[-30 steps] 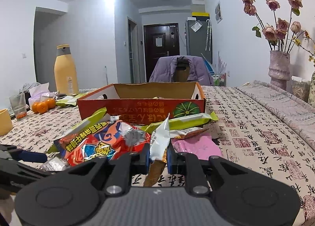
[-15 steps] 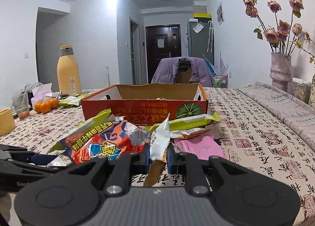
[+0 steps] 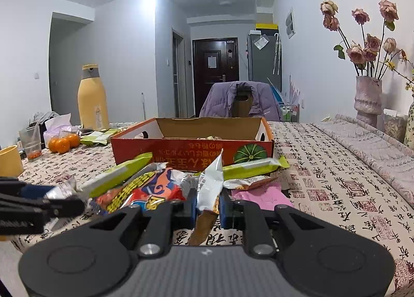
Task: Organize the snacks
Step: 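Carry both packets over the orange box and open both grippers to drop them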
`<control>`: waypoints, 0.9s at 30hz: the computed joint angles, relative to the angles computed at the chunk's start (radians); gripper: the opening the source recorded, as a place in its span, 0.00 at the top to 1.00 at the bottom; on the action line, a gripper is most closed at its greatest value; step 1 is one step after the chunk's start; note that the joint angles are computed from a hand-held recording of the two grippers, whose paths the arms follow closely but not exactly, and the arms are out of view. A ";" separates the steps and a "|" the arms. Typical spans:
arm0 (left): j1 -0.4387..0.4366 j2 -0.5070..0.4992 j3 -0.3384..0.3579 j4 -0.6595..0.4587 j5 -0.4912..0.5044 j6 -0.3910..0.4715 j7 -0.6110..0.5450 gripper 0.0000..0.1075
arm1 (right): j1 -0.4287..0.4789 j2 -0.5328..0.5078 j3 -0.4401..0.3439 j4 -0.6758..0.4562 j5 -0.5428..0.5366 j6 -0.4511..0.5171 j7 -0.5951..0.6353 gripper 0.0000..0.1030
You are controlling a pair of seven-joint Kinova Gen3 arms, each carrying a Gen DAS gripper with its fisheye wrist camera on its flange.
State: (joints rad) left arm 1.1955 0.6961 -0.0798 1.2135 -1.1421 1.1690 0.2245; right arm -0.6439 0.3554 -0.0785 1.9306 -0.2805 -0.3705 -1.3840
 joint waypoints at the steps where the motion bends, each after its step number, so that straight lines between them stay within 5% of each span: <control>1: 0.005 -0.002 -0.005 -0.001 -0.009 0.004 0.001 0.50 | 0.000 0.000 0.001 -0.002 0.000 -0.001 0.001 0.85; 13: -0.022 0.015 -0.033 -0.074 -0.070 0.031 -0.041 0.50 | 0.003 0.029 0.005 -0.075 0.007 -0.005 0.013 0.85; 27: -0.159 0.023 -0.083 -0.225 -0.011 -0.050 -0.213 0.50 | 0.026 0.142 0.031 -0.365 0.075 0.133 -0.033 0.85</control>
